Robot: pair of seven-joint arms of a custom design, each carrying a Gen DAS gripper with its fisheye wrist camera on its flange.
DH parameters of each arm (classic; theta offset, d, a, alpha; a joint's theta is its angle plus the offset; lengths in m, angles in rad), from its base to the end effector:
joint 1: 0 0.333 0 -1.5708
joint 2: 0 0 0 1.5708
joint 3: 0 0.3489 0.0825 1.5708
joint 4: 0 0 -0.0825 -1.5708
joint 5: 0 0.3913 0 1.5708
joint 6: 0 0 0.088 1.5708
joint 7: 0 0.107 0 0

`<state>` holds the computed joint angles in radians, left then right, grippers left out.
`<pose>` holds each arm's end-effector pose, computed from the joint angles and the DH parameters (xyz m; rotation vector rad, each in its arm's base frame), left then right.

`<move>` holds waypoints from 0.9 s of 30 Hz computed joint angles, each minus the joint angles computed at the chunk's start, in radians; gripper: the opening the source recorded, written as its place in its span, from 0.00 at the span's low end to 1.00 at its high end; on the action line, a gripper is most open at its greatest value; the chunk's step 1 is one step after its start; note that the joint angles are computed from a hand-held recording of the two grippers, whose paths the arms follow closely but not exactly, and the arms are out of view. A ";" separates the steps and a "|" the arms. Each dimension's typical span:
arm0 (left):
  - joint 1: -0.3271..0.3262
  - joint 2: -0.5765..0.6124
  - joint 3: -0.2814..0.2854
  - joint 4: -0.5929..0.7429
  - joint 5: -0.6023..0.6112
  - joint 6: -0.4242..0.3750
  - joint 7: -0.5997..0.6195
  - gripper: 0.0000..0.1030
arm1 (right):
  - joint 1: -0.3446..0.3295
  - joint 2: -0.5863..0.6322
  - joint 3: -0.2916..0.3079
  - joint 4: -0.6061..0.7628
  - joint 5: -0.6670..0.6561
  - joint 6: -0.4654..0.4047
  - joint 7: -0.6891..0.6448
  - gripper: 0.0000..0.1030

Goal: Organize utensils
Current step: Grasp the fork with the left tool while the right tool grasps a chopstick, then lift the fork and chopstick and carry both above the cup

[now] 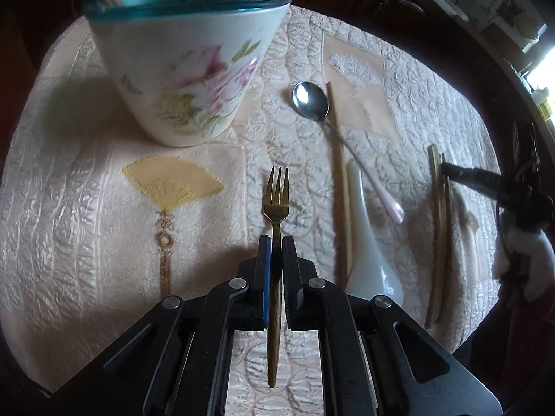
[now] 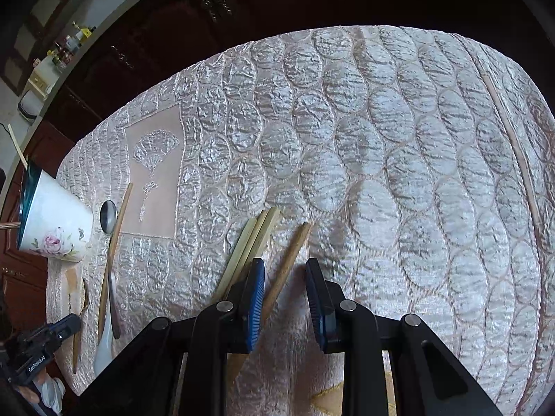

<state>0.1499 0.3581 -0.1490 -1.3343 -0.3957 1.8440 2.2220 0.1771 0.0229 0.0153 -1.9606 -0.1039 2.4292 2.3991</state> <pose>0.7011 -0.0104 0.5827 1.4559 -2.6262 0.7066 0.5964 0.1158 0.5400 -1.3028 2.3903 -0.2794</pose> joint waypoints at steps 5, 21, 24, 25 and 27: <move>0.004 0.020 -0.007 0.036 -0.013 0.003 0.025 0.12 | 0.000 0.017 -0.002 0.024 0.004 -0.008 -0.011 0.23; -0.019 0.179 -0.049 0.247 0.032 -0.098 0.177 0.17 | -0.007 0.040 -0.007 0.052 0.039 -0.010 -0.073 0.23; -0.019 0.191 -0.048 0.268 0.040 -0.112 0.171 0.14 | 0.000 0.064 -0.008 0.082 0.014 -0.022 -0.061 0.15; -0.018 0.188 -0.048 0.266 0.040 -0.112 0.168 0.14 | 0.003 0.073 -0.008 0.093 0.006 -0.021 -0.052 0.12; -0.013 0.163 -0.045 0.229 0.036 -0.082 0.162 0.14 | 0.003 0.073 -0.009 0.089 0.022 0.006 -0.048 0.11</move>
